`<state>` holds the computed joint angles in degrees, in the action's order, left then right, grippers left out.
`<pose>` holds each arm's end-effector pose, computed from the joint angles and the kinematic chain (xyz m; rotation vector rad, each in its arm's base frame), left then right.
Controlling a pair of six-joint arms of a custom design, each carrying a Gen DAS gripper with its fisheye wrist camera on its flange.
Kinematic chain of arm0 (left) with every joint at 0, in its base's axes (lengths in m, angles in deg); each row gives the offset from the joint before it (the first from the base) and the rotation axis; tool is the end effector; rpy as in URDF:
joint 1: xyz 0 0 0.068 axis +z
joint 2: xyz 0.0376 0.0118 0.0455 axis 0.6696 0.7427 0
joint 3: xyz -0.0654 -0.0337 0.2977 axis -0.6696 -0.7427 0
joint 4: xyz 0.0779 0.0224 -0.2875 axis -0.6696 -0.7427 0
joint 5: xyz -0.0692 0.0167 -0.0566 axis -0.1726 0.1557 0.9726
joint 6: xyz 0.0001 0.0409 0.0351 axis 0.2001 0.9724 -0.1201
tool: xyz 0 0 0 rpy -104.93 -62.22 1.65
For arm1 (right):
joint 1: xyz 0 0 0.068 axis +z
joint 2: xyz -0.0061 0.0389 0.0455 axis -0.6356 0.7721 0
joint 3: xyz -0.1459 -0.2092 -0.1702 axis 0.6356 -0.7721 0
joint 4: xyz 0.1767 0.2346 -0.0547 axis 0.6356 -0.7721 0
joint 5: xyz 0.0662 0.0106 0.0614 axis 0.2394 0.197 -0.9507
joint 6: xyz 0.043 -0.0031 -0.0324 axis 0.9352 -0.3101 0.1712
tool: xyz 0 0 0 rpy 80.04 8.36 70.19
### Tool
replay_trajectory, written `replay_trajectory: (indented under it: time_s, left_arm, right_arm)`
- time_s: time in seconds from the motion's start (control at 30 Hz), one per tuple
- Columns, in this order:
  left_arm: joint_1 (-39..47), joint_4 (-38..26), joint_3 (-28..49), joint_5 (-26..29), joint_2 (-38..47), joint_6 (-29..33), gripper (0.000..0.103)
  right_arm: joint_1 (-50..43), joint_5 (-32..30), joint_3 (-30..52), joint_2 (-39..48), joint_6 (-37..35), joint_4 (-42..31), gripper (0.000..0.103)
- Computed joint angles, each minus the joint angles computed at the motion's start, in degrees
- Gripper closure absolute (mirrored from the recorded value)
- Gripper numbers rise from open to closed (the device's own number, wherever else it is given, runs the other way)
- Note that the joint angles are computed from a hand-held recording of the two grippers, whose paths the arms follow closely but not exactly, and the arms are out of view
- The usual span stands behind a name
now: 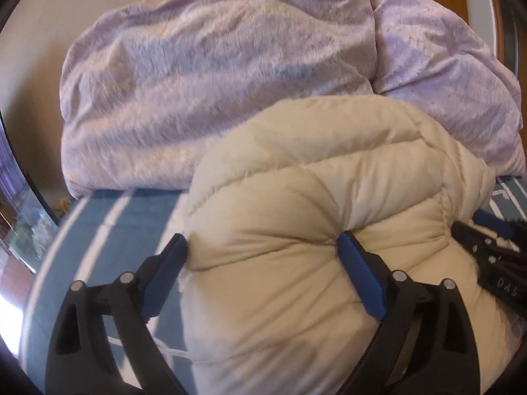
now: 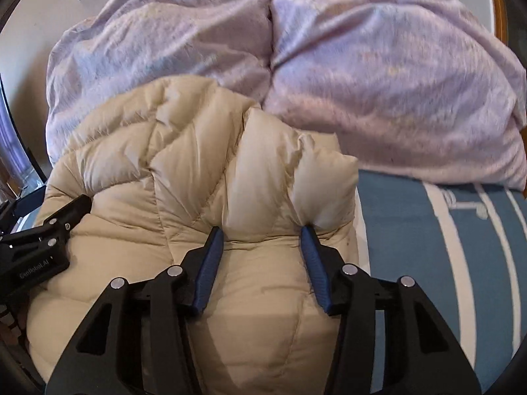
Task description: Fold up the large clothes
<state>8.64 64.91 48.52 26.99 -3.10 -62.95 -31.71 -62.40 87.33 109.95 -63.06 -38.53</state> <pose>0.2582 -0.1478 0.1846 -0.0574 2.2842 0.1691 0.2633 0.0396 0.1673 -0.1437 2.3234 0.2163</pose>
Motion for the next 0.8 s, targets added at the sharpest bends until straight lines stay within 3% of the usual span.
replay_trajectory:
  time_s: [0.4,0.8]
  left_arm:
    - [2.3,6.8,-1.9,4.2,4.2,-0.9,0.002]
    - [2.3,6.5,-1.4,4.1,5.2,-0.4,0.002]
  right_arm:
    - [-0.2,0.1,-0.6,2.9,1.7,3.9,0.052]
    - [-0.4,0.1,-0.9,3.1,2.0,4.6,0.049]
